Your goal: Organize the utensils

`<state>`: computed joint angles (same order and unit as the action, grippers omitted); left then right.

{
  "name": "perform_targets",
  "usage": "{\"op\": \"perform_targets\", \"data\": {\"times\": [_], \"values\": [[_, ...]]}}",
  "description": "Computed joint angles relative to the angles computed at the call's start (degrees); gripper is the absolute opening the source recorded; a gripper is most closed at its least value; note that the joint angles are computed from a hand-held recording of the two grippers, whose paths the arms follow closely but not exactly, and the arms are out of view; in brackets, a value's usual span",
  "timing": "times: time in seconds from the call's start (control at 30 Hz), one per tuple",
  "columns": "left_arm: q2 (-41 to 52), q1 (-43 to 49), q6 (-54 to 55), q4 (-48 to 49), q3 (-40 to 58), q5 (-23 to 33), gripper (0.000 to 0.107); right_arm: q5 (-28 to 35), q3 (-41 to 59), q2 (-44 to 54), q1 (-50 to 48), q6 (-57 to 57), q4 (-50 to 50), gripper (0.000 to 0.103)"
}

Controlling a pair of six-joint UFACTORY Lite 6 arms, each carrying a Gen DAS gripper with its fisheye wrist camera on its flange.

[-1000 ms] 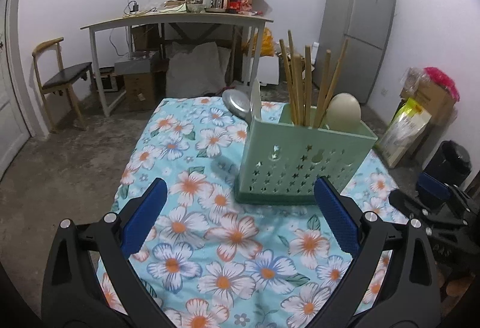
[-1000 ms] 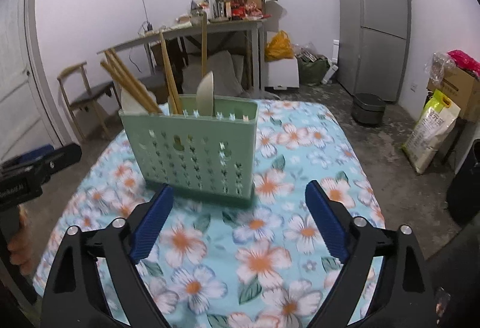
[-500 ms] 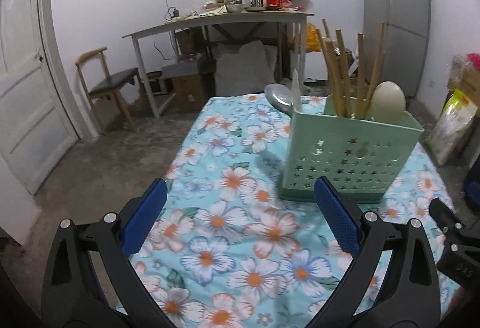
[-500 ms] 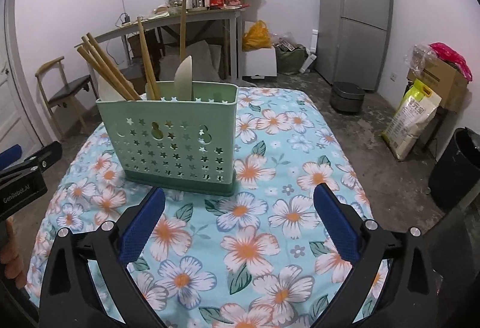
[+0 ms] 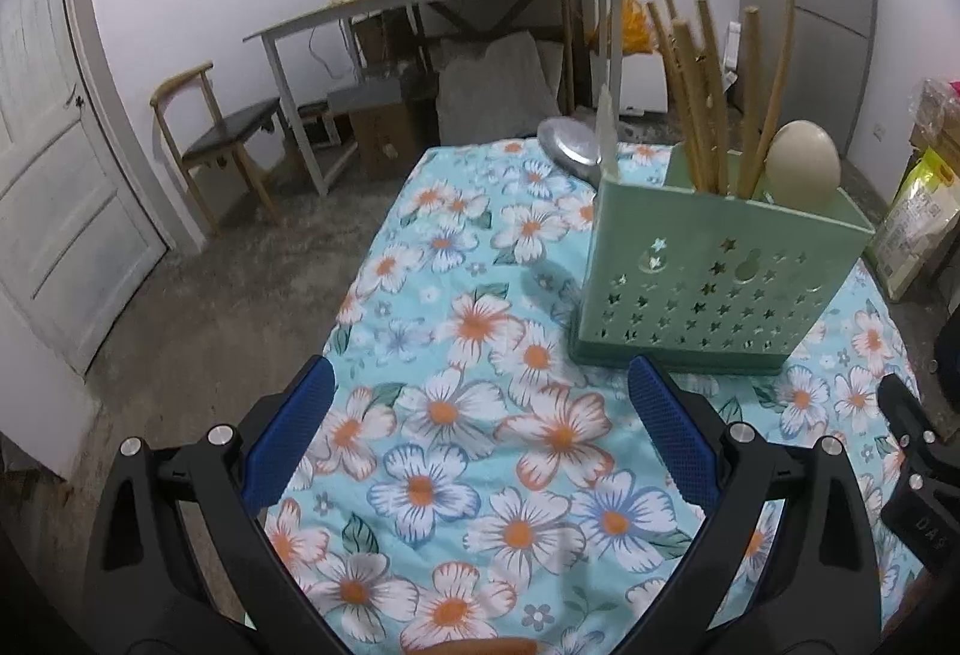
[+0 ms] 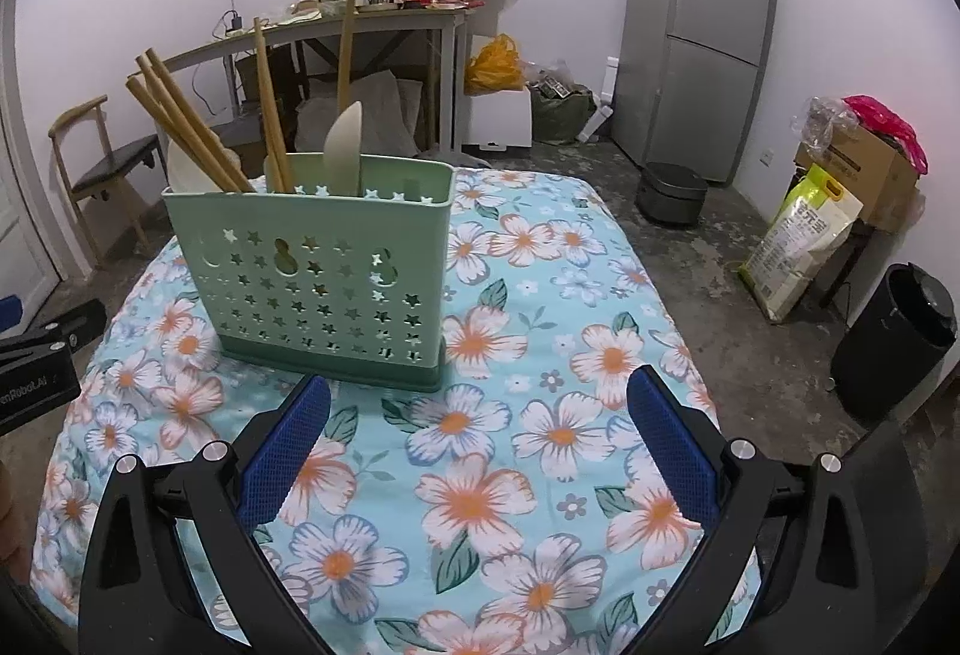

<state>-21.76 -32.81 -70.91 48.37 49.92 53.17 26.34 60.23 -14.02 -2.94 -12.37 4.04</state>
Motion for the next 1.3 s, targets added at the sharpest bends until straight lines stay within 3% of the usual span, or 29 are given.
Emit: {"op": "perform_targets", "data": {"times": [0.53, 1.3], "values": [[-1.3, 0.2, -0.2, 0.5, 0.1, 2.0, 0.095, 0.3, 1.1, 1.1, -0.6, 1.2, -1.2, 0.096], [-1.7, 2.1, 1.9, -1.9, -0.1, -0.1, 0.095, 0.6, 0.8, 0.3, 0.8, 2.9, -3.2, 0.096]]}}
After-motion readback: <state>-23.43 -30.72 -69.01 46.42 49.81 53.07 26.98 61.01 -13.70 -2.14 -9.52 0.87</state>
